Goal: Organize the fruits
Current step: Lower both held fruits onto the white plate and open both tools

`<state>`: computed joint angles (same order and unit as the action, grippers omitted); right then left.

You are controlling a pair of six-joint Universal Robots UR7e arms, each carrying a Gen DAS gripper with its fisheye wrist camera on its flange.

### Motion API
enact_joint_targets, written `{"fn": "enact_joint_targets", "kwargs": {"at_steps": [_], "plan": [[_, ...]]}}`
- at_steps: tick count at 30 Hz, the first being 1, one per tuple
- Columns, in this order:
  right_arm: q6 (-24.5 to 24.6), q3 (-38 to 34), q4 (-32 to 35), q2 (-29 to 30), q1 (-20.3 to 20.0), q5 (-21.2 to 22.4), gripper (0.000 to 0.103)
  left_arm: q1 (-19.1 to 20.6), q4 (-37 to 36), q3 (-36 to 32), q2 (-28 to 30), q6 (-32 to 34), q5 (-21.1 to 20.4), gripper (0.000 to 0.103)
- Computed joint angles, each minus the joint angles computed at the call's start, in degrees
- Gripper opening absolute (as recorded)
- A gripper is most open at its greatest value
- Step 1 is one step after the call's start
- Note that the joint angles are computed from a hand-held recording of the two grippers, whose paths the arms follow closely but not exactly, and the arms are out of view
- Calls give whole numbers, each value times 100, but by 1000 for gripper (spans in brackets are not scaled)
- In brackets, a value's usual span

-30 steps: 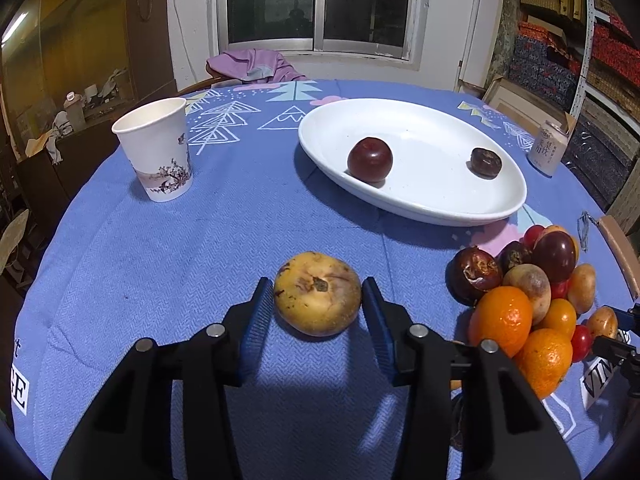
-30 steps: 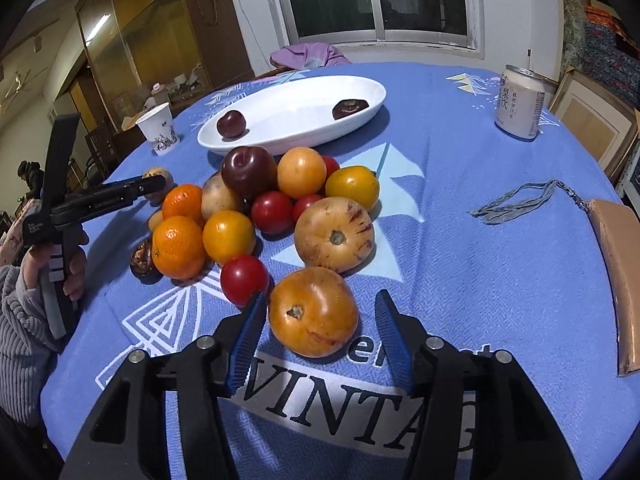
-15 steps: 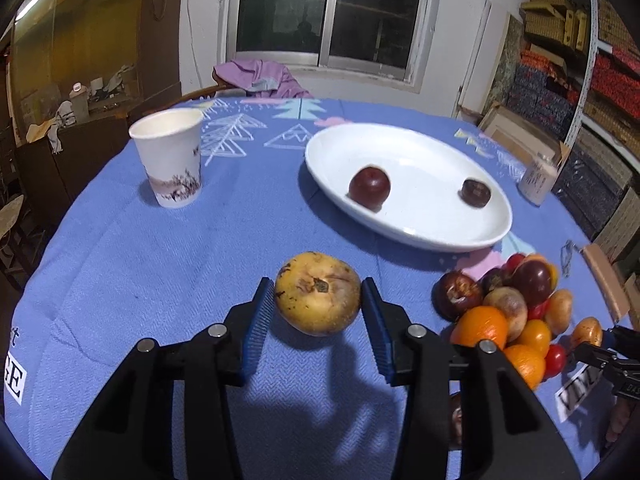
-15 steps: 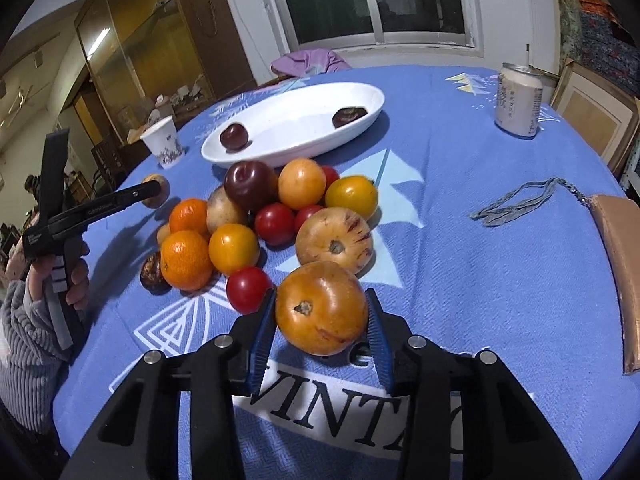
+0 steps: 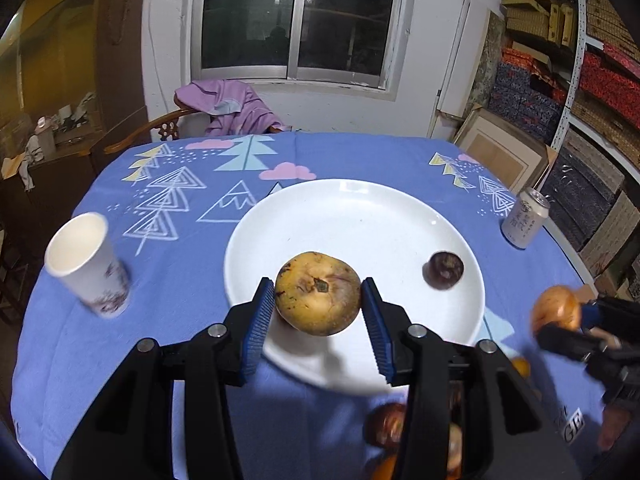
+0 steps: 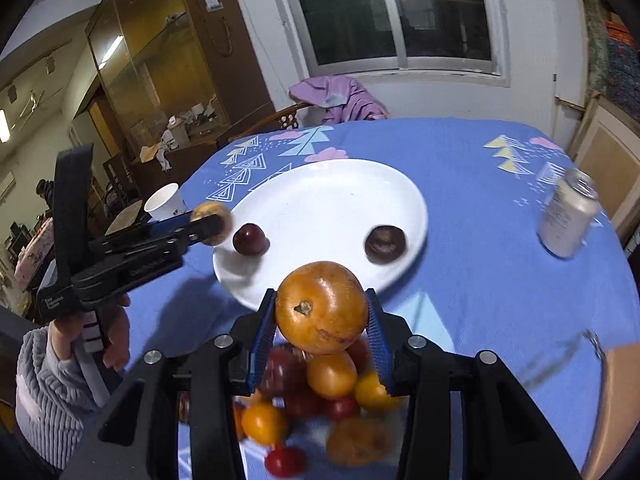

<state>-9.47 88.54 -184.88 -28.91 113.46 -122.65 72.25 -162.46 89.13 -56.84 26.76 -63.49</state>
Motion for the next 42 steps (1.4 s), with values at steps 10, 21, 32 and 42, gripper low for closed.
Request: {"fn": "enact_joint_targets", "kwargs": {"at_steps": [10, 21, 32, 42], "plan": [[-138, -1173, 1068, 663, -201, -134, 44, 170, 816, -1401, 1062, -159, 44, 44], [-50, -1173, 967, 650, -149, -316, 45, 121, 434, -1150, 891, -71, 93, 54], [-241, 668, -1369, -172, 373, -170, 57, -109, -1023, 1020, -783, 220, 346, 78], [172, 2437, -3759, -255, 195, -600, 74, 93, -1890, 3046, -1878, 503, 329, 87]]}}
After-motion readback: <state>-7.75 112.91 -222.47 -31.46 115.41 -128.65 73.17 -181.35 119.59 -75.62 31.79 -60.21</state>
